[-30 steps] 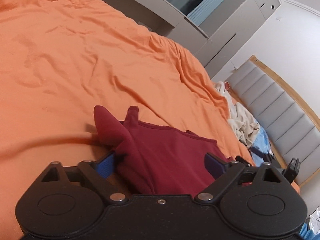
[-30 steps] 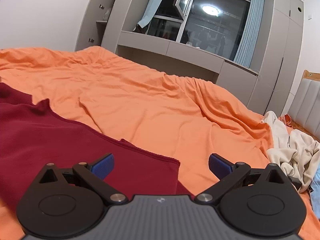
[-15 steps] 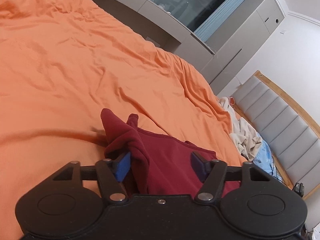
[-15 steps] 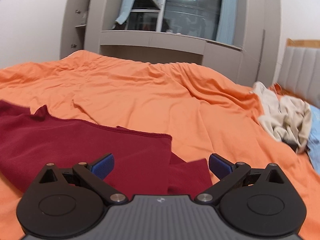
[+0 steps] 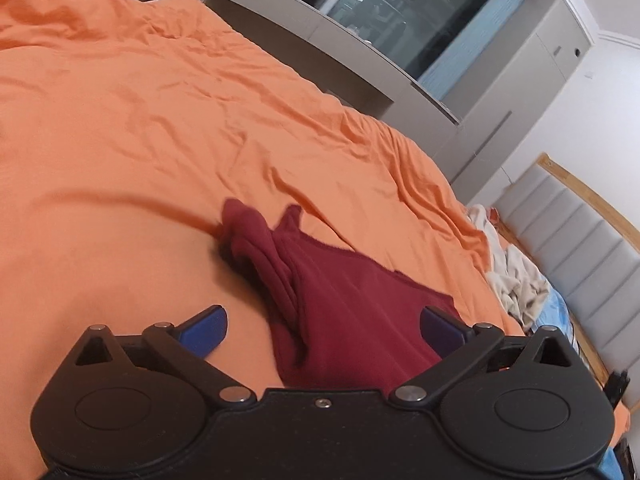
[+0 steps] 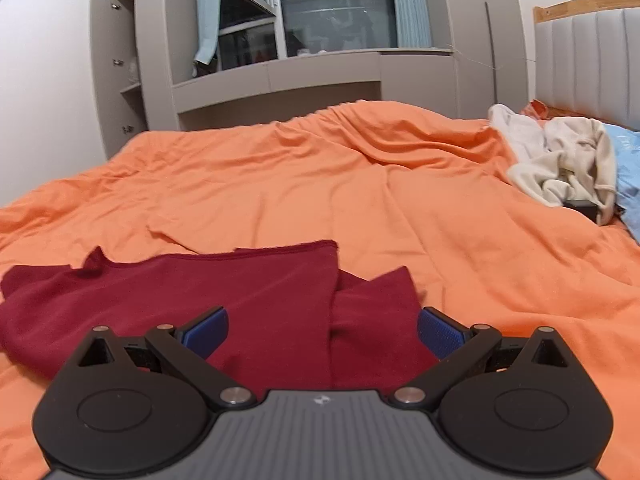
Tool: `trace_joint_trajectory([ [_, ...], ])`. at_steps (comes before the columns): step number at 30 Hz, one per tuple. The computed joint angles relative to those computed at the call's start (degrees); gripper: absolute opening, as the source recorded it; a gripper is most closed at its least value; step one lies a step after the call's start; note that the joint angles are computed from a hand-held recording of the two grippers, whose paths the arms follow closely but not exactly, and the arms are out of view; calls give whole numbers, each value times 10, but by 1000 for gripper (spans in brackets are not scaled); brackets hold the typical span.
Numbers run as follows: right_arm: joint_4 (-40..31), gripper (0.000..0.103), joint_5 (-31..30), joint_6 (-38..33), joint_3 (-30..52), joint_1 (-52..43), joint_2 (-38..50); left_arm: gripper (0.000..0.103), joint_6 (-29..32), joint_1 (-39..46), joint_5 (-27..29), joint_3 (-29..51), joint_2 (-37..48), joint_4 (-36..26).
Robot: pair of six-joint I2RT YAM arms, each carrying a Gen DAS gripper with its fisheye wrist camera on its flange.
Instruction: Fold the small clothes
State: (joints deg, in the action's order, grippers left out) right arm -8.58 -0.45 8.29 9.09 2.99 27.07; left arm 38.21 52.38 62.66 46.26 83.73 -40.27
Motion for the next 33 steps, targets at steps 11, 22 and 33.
trace_joint_trajectory([
  [11,68,35,-68,61,6,-25,130,102,140,-30,5,-70,-22,-91],
  [22,-37,8,5,94,-19,11,-29,102,195,-20,15,-56,7,-149],
  [33,-65,17,62,125,-23,64,-43,102,107,-41,18,-82,-13,-68],
])
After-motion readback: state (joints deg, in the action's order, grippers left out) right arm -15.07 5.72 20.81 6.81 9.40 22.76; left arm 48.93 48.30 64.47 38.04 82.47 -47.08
